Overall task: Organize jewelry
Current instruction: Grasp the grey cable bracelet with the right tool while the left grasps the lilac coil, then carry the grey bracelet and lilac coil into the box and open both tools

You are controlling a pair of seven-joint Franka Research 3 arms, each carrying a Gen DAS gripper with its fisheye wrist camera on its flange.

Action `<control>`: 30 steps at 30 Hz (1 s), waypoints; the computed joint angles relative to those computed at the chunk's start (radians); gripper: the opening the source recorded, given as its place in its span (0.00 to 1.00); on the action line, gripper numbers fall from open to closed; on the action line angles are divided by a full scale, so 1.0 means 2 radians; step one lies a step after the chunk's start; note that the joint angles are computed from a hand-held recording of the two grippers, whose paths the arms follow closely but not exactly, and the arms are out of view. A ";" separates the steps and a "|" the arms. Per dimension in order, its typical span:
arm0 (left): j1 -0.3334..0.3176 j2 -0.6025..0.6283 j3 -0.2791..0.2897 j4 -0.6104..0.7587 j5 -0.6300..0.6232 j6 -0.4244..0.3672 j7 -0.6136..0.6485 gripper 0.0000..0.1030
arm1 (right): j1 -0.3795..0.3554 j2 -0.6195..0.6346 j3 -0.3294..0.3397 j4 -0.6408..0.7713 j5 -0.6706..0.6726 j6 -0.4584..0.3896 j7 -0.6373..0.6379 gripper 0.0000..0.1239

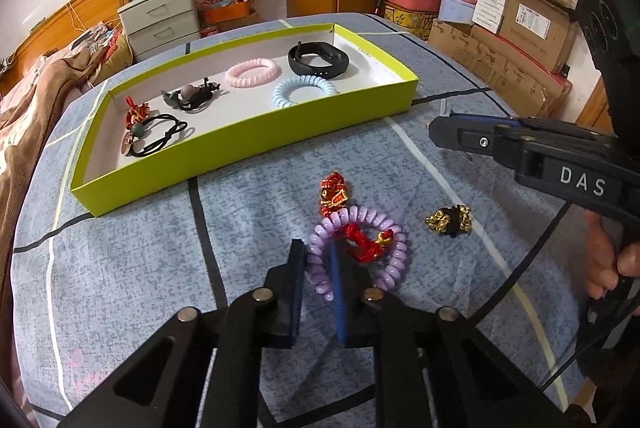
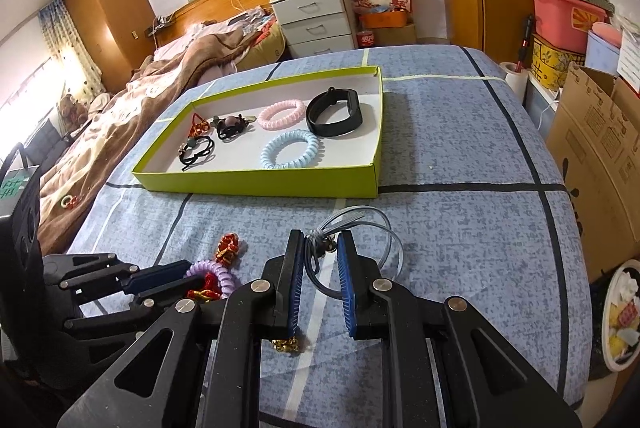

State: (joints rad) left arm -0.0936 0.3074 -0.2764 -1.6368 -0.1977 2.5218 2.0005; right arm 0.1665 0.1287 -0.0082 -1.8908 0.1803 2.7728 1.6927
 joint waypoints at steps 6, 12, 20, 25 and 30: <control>0.007 -0.003 -0.005 -0.004 -0.022 0.003 0.006 0.10 | 0.001 -0.002 -0.001 -0.002 -0.007 -0.002 0.006 0.14; 0.016 -0.009 -0.009 -0.008 -0.059 0.005 0.020 0.10 | 0.003 -0.005 -0.002 -0.005 -0.019 -0.003 0.015 0.14; 0.017 -0.015 -0.005 -0.005 -0.083 0.008 0.023 0.10 | 0.004 -0.008 -0.001 -0.003 -0.027 -0.004 0.018 0.14; 0.019 -0.014 -0.003 0.002 -0.087 0.011 0.017 0.10 | 0.007 -0.008 -0.002 0.003 -0.038 -0.005 0.024 0.14; 0.021 -0.006 -0.001 0.018 -0.084 0.008 0.003 0.10 | 0.008 -0.005 -0.001 0.012 -0.045 -0.007 0.028 0.14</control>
State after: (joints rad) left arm -0.0518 0.2964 -0.2780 -1.6003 -0.3663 2.5377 2.0074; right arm 0.1824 0.1189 -0.0111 -1.8672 0.0905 2.7586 1.7493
